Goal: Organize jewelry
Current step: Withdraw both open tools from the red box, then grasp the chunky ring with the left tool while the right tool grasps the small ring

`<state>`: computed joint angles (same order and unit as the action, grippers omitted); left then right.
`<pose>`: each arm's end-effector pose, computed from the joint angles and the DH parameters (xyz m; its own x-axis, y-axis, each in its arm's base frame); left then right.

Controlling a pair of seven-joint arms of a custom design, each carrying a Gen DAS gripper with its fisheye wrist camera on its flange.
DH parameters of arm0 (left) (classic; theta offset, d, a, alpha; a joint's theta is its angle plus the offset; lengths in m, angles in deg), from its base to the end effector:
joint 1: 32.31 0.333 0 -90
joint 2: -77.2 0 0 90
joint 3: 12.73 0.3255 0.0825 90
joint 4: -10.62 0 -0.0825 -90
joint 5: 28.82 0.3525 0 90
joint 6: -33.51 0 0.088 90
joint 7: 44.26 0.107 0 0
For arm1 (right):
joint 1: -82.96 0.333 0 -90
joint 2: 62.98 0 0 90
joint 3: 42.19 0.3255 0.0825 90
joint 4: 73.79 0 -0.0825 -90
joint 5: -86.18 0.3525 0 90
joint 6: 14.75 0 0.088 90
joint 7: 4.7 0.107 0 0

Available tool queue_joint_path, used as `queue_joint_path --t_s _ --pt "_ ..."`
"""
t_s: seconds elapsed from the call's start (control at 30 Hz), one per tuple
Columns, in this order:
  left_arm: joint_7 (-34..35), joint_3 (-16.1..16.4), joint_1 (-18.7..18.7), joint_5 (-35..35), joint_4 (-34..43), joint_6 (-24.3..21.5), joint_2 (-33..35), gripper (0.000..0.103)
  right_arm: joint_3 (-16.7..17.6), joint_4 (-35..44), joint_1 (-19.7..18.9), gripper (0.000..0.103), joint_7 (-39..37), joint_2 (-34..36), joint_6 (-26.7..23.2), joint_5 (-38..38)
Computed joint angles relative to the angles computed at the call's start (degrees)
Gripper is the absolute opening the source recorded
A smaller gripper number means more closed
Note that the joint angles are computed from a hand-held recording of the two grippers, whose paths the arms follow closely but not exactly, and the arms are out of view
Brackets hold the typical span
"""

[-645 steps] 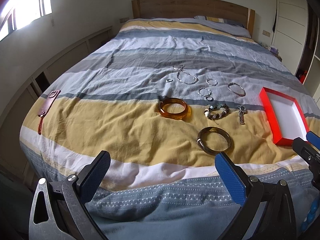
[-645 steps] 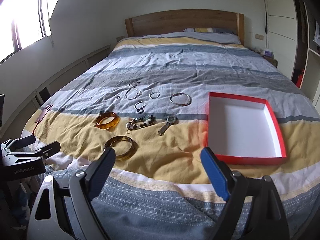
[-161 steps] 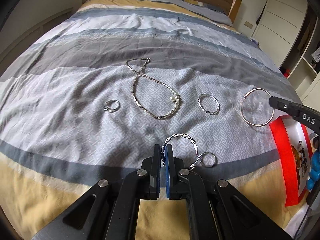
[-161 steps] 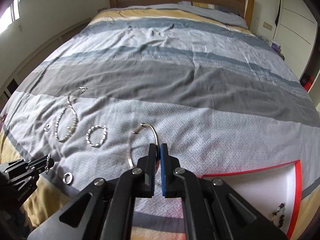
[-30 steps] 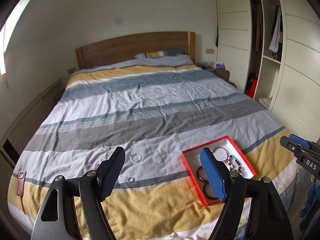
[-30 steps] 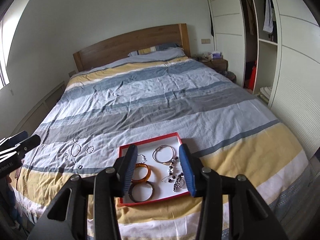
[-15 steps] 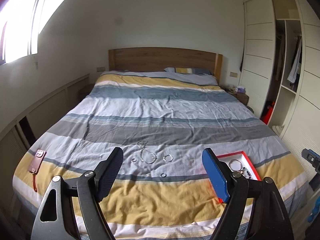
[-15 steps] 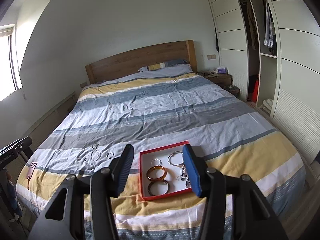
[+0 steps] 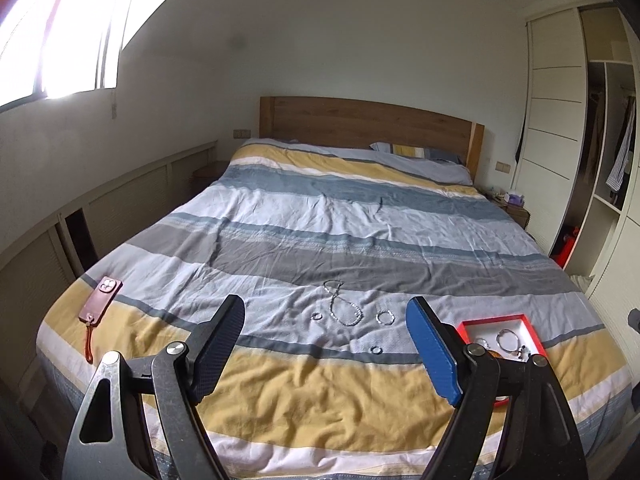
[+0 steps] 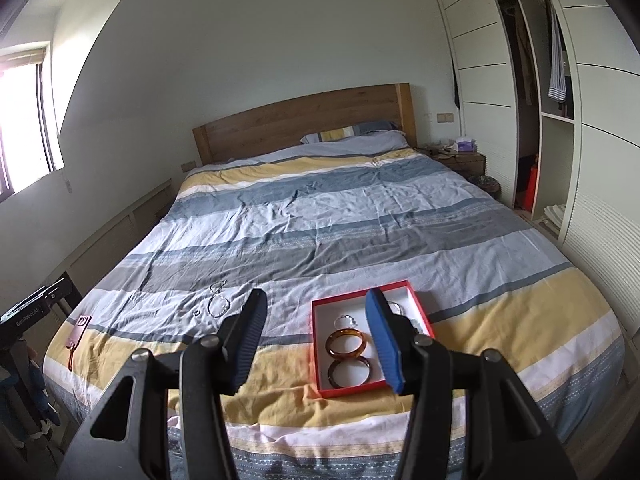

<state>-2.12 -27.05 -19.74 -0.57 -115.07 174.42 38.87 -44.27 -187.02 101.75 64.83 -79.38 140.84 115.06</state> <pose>0.3571 -0.0550 0.7350 0.4806 -0.8742 0.0688 -0.3918 -0.2843 -0.8750 0.4693 0.1193 0.7236 0.3985 -0.8952 -0.1996 -0.5056 -0.0328 -0.8622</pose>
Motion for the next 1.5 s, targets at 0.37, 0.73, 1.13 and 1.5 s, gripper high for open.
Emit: queue_joint_path --t_s 0.37,0.73,1.13,1.5 --pt "-0.2 3.9 2.1 -0.8 -5.8 4.8 1.8 0.082 3.1 2.0 1.7 0.055 -0.5 7.3 2.7 0.5" --pt "0.1 5.1 5.9 0.0 -9.5 9.9 6.5 0.082 8.1 8.0 2.7 0.055 0.5 16.7 3.2 -2.9" --pt "6.2 9.6 6.0 -2.6 -11.4 18.3 15.1 0.075 11.5 17.4 3.8 0.055 3.5 29.3 -1.4 -10.3" --pt "27.7 15.2 -1.1 -19.8 -4.0 24.8 29.3 0.064 13.4 31.5 4.1 0.054 2.8 42.1 -7.7 -12.4"
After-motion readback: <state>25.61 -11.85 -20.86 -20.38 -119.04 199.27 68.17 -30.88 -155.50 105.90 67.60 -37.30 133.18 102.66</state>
